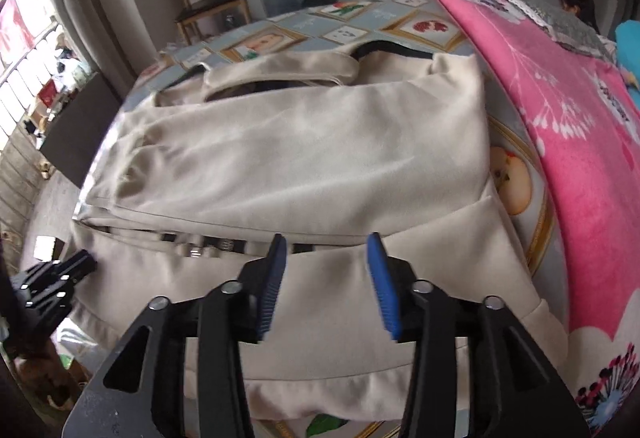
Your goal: Fold large clothes
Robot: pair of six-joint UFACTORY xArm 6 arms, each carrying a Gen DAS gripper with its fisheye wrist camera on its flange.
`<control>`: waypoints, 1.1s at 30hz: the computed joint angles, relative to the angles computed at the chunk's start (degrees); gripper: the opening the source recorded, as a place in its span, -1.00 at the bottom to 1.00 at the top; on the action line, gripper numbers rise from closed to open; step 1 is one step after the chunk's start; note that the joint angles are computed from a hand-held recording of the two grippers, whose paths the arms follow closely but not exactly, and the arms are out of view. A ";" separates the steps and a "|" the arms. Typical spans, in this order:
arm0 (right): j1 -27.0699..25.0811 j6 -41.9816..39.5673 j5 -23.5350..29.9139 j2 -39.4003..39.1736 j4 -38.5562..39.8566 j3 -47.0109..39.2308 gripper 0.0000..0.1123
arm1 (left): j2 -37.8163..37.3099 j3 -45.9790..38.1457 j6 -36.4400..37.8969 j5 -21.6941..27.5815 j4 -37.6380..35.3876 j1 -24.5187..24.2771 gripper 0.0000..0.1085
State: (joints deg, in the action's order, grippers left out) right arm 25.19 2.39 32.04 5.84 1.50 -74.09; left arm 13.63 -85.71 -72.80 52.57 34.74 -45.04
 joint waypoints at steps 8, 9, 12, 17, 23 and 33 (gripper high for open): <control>6.85 -13.85 6.64 3.85 12.00 -4.25 -0.14 | 0.33 -0.57 -0.10 0.67 -0.13 -0.10 -0.67; 7.87 -13.69 6.32 4.29 10.06 -4.30 -0.14 | 0.37 -0.63 0.05 0.76 -0.10 -0.12 -0.67; 9.61 -8.58 6.23 6.04 0.55 -4.86 -0.69 | 0.52 -0.81 0.37 0.92 -0.06 -0.14 -0.67; 9.73 -6.78 5.81 6.85 -2.81 -4.44 -0.94 | 0.32 -0.36 0.16 0.31 0.29 -0.04 -0.67; 8.69 -7.70 1.83 4.43 3.41 -3.14 -0.97 | -1.07 0.55 -1.87 0.96 2.78 -0.52 -0.67; 9.25 -2.43 0.26 8.93 -4.34 -6.09 -0.97 | -0.21 -1.19 1.42 0.23 2.45 -1.23 -0.67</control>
State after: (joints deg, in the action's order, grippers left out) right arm 34.44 -0.04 32.30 14.77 -2.84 -80.17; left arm 13.42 -86.90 -71.37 52.80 37.19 -46.27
